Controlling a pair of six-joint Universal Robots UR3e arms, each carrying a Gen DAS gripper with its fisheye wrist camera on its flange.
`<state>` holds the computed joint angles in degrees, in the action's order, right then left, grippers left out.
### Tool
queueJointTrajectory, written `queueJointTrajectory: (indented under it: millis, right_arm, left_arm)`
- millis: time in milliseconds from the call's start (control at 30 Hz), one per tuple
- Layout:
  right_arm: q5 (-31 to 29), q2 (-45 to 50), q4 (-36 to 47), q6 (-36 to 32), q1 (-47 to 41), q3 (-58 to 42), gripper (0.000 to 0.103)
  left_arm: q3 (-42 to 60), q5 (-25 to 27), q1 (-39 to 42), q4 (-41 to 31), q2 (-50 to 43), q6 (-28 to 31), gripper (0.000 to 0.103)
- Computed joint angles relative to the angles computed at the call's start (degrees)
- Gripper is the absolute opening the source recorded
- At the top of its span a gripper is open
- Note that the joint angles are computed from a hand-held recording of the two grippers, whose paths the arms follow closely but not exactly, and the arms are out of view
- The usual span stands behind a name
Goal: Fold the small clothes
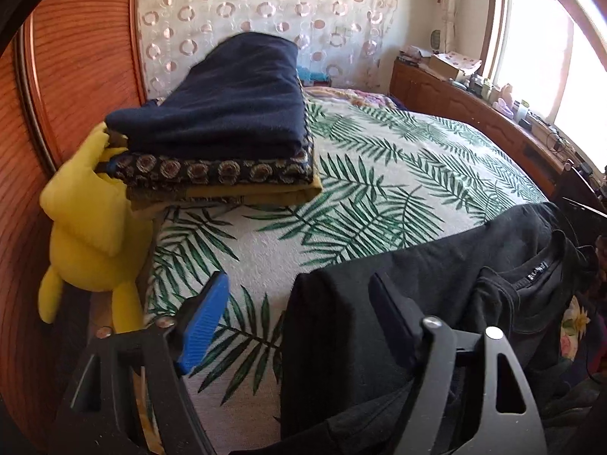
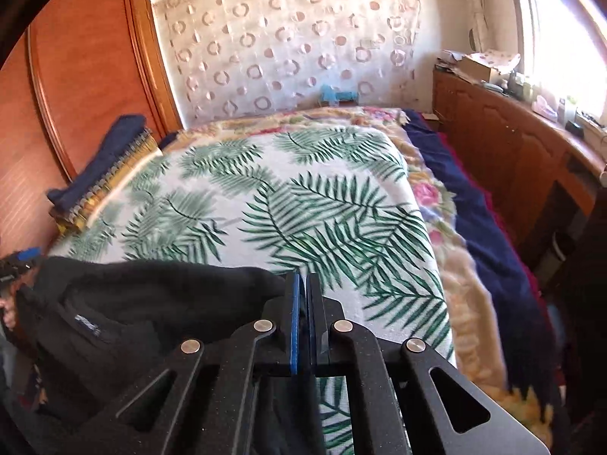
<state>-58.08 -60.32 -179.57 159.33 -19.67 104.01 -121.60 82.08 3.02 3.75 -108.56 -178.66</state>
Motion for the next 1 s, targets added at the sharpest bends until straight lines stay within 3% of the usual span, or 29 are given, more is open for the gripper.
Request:
queueJointTrajectory:
  millis: [67, 133, 200, 300, 333, 533, 600, 667, 733, 800, 900, 1000]
  right_arm:
    - [0.36, 1.41, 4.75, 0.16, 0.8, -4.67, 0.01]
    - [0.47, 1.57, 8.94, -0.6, 1.5, -7.76, 0.039]
    - [0.23, 2.4, 10.52, -1.73, 2.12, -9.45, 0.052]
    - [-3.41, 5.09, 15.93, -3.49, 4.06, -14.87, 0.054]
    - [-4.25, 6.15, 17.53, -4.01, 4.36, -16.55, 0.054]
    - [-3.32, 7.82, 20.92, -4.22, 4.39, -20.0, 0.054]
    - [-3.03, 7.75, 21.05, -5.61, 4.27, -19.64, 0.049]
    - [-1.17, 7.67, 24.24, -9.06, 4.06, -20.31, 0.034]
    - [-1.52, 6.43, 23.43, -11.0, 4.51, -18.37, 0.012]
    - [-0.35, 4.42, 23.23, -12.36, 4.05, -16.14, 0.008]
    - [3.28, -1.59, 12.6, -7.95, 1.01, -6.18, 0.007]
    - [12.22, -10.75, 7.66, -7.0, -4.86, 4.59, 0.006]
  left_arm:
    - [0.87, -0.47, 0.21, -1.75, -0.68, 0.23, 0.065]
    - [1.21, -1.03, 0.36, -2.59, -1.25, 0.47, 0.06]
    - [1.51, -2.01, 0.53, -3.72, -1.68, 0.79, 0.056]
    - [2.59, -2.02, 0.03, -5.55, -2.63, 1.24, 0.055]
    - [2.66, -1.38, -0.4, -5.1, -2.91, 1.28, 0.055]
    - [2.79, -1.63, -1.53, -6.01, -2.41, 1.89, 0.028]
    - [2.71, -2.23, -1.56, -6.41, -2.03, 2.22, 0.012]
    - [2.37, -3.01, -1.52, -7.31, -0.93, 2.56, 0.01]
    - [1.41, -3.08, -1.82, -6.75, 0.65, 2.37, 0.009]
    - [-1.59, -3.16, -1.83, -2.98, 3.61, 0.95, 0.009]
    - [-9.55, -4.25, -1.42, 1.68, 13.3, -1.06, 0.008]
    - [-15.8, -4.43, -1.3, 3.26, 23.38, -2.53, 0.008]
